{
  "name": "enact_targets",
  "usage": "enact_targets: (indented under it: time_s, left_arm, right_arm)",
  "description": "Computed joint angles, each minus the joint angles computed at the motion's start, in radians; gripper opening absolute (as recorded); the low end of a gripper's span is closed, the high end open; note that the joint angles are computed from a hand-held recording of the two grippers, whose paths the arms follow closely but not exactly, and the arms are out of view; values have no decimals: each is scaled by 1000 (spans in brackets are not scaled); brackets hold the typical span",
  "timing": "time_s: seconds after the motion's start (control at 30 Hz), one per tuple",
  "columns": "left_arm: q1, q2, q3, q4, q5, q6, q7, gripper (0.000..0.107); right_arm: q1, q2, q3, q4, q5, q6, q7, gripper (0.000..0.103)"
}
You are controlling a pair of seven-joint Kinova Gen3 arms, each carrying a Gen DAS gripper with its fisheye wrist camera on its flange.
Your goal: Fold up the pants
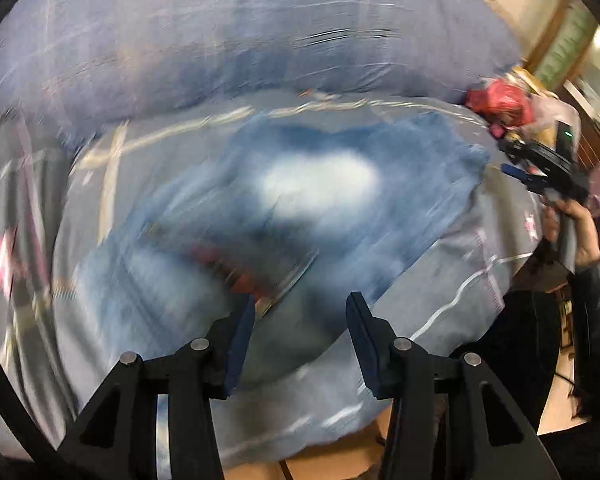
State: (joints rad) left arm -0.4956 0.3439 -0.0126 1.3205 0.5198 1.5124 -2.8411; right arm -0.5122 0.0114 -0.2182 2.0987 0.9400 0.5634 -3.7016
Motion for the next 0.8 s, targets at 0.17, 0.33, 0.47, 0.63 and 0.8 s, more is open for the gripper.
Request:
enact_targets:
  time_s: [0.17,0.33,0.47,0.63,0.8]
  left_arm:
    - [123,-5,47,56,4,-72,47,48]
    - [257,1,77,126,-41,-175,112,48]
    - [356,-8,68,213,-124,-273,140,48]
    - [349,-48,88,294,-135,-367,89,48]
    - [327,-67,96,277,-63,-330,65,48]
  right_arm:
    - [120,-21,59,36,-168,-78,200,71]
    - [163,73,39,-24,-252,-28,341,23]
    - [6,47,94,-22,-127,121,244,21]
    - [16,62,81,53,-38,69,120,27]
    - [36,-33,35,141,94,57,-79,57]
